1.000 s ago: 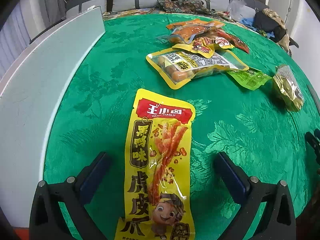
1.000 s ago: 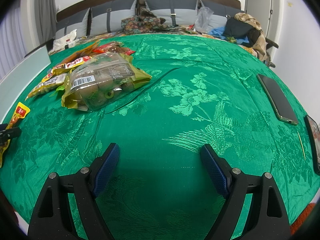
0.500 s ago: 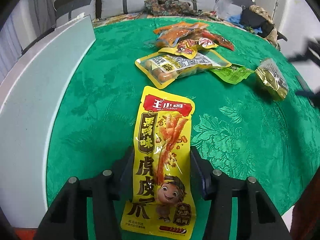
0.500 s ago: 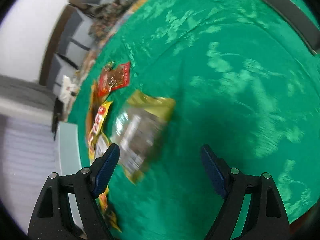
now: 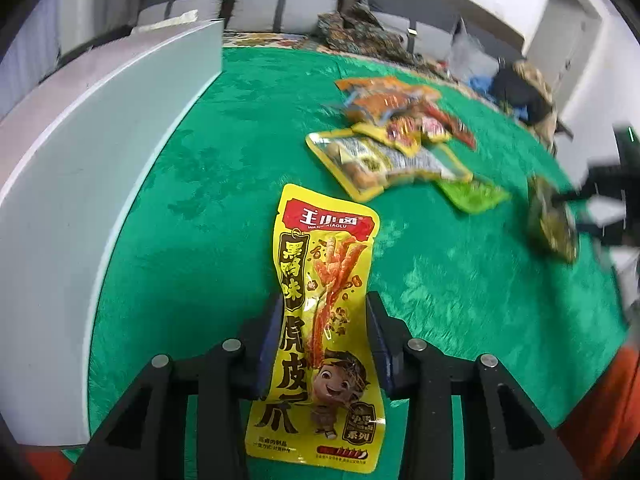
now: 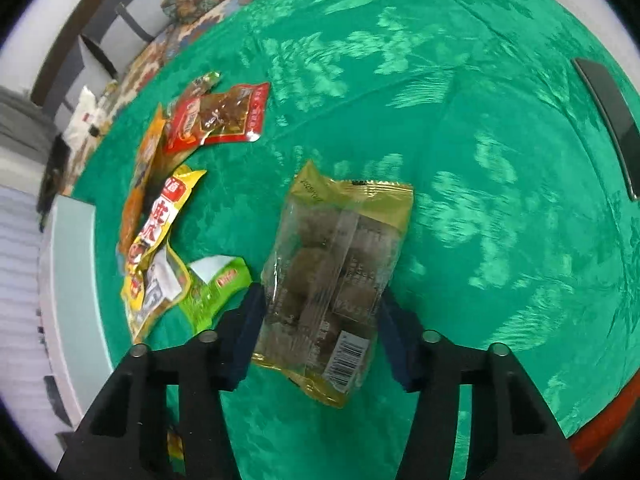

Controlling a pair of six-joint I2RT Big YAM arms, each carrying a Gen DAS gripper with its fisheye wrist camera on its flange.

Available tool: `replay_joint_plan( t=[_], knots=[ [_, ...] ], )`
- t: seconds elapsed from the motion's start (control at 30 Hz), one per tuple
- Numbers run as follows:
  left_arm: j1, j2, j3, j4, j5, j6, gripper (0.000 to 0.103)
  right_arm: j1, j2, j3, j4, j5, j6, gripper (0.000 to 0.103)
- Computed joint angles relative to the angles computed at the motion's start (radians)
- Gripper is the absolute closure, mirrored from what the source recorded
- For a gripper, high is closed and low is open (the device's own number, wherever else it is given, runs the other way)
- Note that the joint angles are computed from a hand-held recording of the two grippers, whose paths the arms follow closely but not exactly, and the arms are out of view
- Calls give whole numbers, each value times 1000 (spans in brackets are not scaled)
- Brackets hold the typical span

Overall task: Organize snacks
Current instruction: 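Carry both packets over the white box and open both tools, then withdraw both open tools up from the white box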

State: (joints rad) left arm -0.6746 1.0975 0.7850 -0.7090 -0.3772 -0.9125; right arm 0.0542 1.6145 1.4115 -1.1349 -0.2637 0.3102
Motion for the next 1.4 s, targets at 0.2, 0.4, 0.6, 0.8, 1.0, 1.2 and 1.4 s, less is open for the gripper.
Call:
replay_joint_plan(
  t=[0.2, 0.4, 0.6, 0.8, 1.0, 1.2, 1.4],
  knots=[
    [-5, -86, -6, 25, -6, -29, 64, -48, -116, -88, 54, -121, -47, 51],
    [17, -229, 9, 6, -16, -52, 64, -60, -183, -101, 56, -257, -41, 51],
    [182, -436, 71, -148, -36, 29, 64, 88, -184, 4, 38, -439, -7, 51],
    [547, -589, 94, -372, 37, 150, 61, 382, -106, 174, 118, -522, 98, 51],
    [914, -652, 11, -467, 245, 270, 6, 618, 49, 318, 155, -473, 127, 40],
    [718, -639, -12, -528, -10, 118, 6, 628, 27, 253, 179, -309, 2, 36],
    [402, -519, 35, -410, -201, 52, 6, 520, -134, -52, 275, 104, -241, 36]
  ],
)
